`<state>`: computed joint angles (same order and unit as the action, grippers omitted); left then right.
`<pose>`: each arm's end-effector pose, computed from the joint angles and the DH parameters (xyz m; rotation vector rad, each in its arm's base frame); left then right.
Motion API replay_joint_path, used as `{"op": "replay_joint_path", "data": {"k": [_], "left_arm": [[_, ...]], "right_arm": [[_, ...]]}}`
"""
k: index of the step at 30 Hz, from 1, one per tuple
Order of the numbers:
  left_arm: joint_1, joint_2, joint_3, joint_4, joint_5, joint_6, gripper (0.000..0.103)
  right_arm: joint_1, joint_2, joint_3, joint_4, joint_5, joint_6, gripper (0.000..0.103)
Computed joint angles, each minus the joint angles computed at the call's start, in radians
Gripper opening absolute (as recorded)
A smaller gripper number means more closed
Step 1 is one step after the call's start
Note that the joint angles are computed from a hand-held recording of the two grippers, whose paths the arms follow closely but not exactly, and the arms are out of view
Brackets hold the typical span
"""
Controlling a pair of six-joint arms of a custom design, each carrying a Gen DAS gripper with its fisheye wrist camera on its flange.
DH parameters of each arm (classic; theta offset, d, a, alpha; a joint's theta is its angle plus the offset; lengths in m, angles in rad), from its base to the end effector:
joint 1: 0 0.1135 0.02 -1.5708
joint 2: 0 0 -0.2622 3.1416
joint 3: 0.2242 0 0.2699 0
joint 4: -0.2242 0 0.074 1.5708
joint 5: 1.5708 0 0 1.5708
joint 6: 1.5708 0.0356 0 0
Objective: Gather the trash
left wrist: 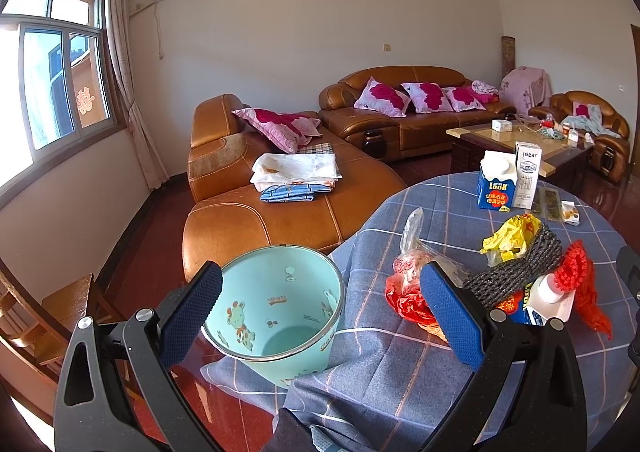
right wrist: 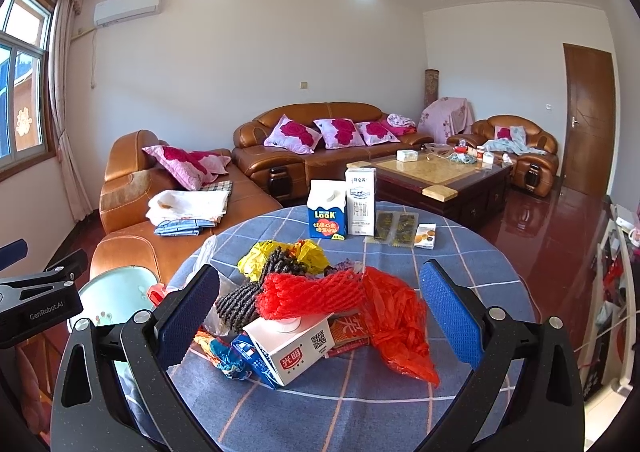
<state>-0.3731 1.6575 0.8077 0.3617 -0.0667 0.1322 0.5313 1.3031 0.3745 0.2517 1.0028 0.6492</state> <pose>0.3344 -0.1284 0.1653 0.4745 2.0032 -0.0805 0.2126 0.0901 0.1332 0.5996 1.8348 -0.3521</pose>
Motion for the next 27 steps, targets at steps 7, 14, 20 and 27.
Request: {"op": "replay_joint_path", "data": {"k": [7, 14, 20, 27], "left_arm": [[0.0, 0.004, 0.003, -0.001, 0.0, 0.002, 0.097], [0.0, 0.012, 0.008, -0.001, -0.007, 0.002, 0.097], [-0.009, 0.162, 0.078, 0.03, -0.02, 0.018, 0.097], [-0.029, 0.307, 0.168, 0.036, -0.013, 0.001, 0.097]], "right_arm": [[-0.002, 0.007, 0.0, 0.01, -0.001, -0.001, 0.098], [-0.002, 0.007, -0.001, 0.012, 0.0, -0.003, 0.098], [-0.059, 0.093, -0.027, 0.117, -0.024, -0.013, 0.098], [-0.144, 0.225, -0.057, 0.263, -0.073, -0.008, 0.098]]}}
